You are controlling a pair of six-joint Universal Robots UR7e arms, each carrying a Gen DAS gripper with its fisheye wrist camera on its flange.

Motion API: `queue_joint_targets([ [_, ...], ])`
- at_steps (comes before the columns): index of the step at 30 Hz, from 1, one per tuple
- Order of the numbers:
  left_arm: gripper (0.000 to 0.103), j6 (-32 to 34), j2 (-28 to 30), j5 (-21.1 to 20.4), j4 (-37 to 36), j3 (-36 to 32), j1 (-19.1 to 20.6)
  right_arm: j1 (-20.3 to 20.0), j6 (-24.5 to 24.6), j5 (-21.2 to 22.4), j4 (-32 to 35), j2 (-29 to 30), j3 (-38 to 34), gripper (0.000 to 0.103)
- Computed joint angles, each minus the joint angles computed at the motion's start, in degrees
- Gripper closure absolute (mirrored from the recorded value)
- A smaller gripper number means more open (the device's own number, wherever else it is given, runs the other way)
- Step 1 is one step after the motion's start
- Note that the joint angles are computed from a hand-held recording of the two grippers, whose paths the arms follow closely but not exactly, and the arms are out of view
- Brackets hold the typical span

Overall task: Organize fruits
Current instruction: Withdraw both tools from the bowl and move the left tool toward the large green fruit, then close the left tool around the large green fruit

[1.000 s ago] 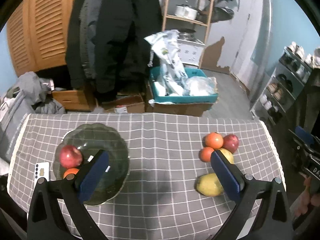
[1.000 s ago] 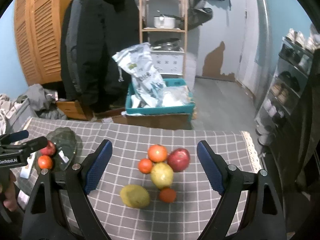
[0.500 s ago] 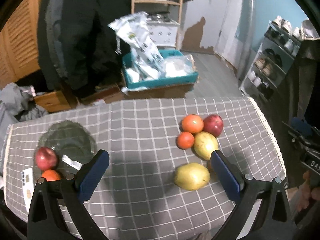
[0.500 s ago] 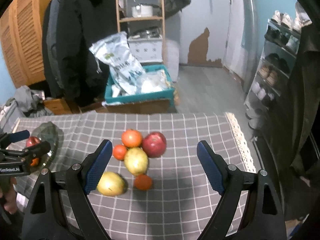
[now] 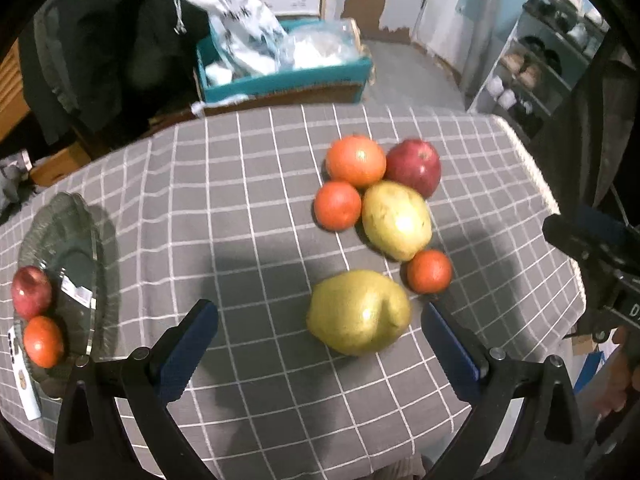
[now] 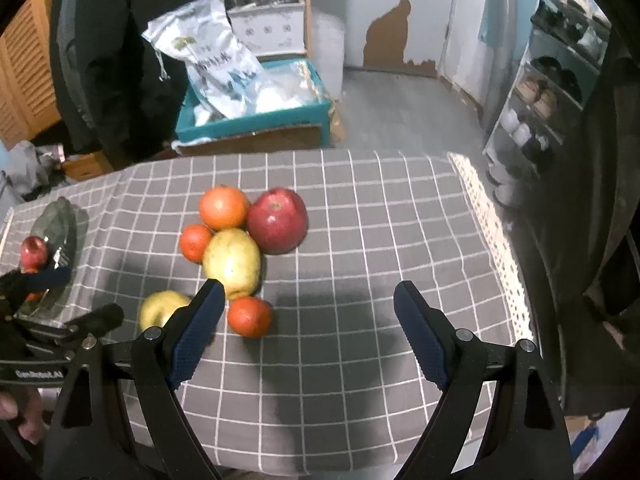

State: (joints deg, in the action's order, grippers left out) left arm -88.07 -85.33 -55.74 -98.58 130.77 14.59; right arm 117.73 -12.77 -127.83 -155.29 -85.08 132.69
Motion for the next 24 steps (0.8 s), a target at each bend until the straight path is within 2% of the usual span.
queue_joint_targets([
  [11, 0.001, 4.5, 4.0, -2.6, -7.6, 2.2, 3.8, -2.8, 2.4, -1.5, 1.6, 3.5, 0.7, 0.018],
  [24, 0.001, 8.3, 8.3, -4.3, -14.7, 2.7, 6.6, -4.8, 4.9, -1.9, 3.4, 4.0, 0.8, 0.018],
])
